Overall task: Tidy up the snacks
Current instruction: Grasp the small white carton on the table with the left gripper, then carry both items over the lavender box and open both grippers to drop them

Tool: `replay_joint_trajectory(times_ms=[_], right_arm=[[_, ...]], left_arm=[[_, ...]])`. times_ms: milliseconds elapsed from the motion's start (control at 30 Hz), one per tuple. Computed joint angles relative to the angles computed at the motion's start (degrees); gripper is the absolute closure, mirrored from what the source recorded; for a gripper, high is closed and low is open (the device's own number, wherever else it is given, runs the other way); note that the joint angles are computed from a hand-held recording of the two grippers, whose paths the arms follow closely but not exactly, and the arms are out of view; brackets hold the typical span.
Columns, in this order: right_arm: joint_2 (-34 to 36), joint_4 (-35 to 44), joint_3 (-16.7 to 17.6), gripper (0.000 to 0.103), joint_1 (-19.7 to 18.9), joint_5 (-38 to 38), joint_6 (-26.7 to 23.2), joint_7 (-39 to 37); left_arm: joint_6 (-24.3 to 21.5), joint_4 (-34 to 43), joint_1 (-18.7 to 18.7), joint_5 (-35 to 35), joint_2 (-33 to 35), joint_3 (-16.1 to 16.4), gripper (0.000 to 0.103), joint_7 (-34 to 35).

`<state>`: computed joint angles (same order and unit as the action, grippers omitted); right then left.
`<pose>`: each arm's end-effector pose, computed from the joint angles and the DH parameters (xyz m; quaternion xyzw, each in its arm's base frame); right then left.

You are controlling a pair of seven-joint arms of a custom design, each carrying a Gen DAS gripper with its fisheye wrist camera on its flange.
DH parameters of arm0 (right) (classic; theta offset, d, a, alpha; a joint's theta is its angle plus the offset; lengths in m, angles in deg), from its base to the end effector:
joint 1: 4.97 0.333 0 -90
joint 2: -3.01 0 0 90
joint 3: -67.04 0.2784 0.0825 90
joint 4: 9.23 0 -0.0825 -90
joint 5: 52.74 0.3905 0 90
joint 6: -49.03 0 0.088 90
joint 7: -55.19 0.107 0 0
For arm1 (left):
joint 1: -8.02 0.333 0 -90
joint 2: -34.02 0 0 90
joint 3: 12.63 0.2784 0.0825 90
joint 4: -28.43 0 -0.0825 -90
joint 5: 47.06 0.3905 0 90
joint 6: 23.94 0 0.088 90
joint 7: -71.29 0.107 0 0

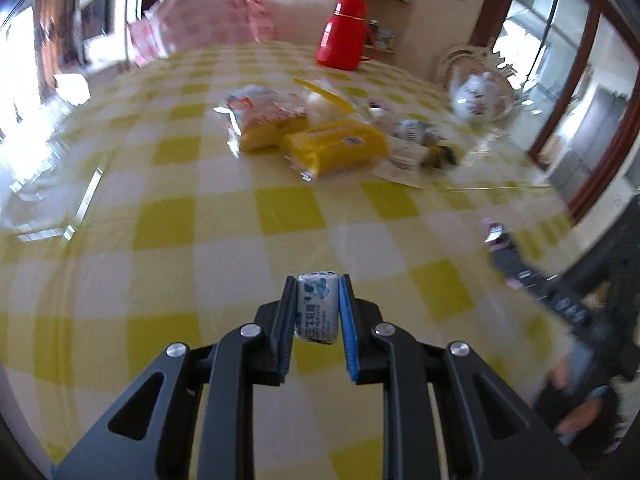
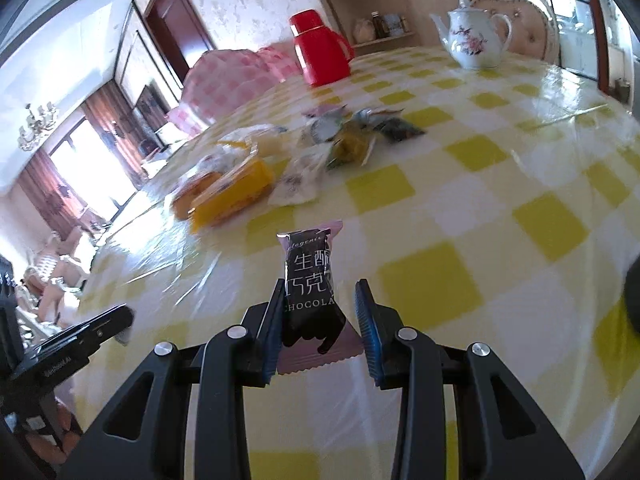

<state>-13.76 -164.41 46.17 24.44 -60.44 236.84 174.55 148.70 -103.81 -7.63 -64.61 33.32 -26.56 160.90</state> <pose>0.4506 0.0837 0.3755 -0.5574 0.7206 -0.1528 0.3830 0.4983 -0.2575 0.3897 -0.5843 0.7303 -0.3354 0.1129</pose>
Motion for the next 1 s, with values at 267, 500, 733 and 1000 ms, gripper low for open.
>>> replay_joint_trajectory(times_ms=[267,500,733,1000], right_arm=[[-4.0,-3.5,5.1,0.068,1.5,-2.3,0.7,1.5],[-3.6,-2.6,13.2,0.068,0.8,-3.2,-1.4,2.1],[-0.7,1.0,15.6,0.068,4.3,-2.9,-3.1,0.2],[4.1,6.7,14.3,0.068,13.3,2.9,-6.7,-7.1]], left_arm=[[-0.4,-8.1,-2.5,-12.8,-9.4,1.5,0.082,12.9],[2.3,-18.1,-0.2,-7.1,-18.7,1.5,0.082,10.3],[1.6,-26.7,3.5,-1.3,-28.0,3.8,0.082,8.5],[-3.1,-31.9,6.7,0.0,-34.9,9.1,0.082,12.6]])
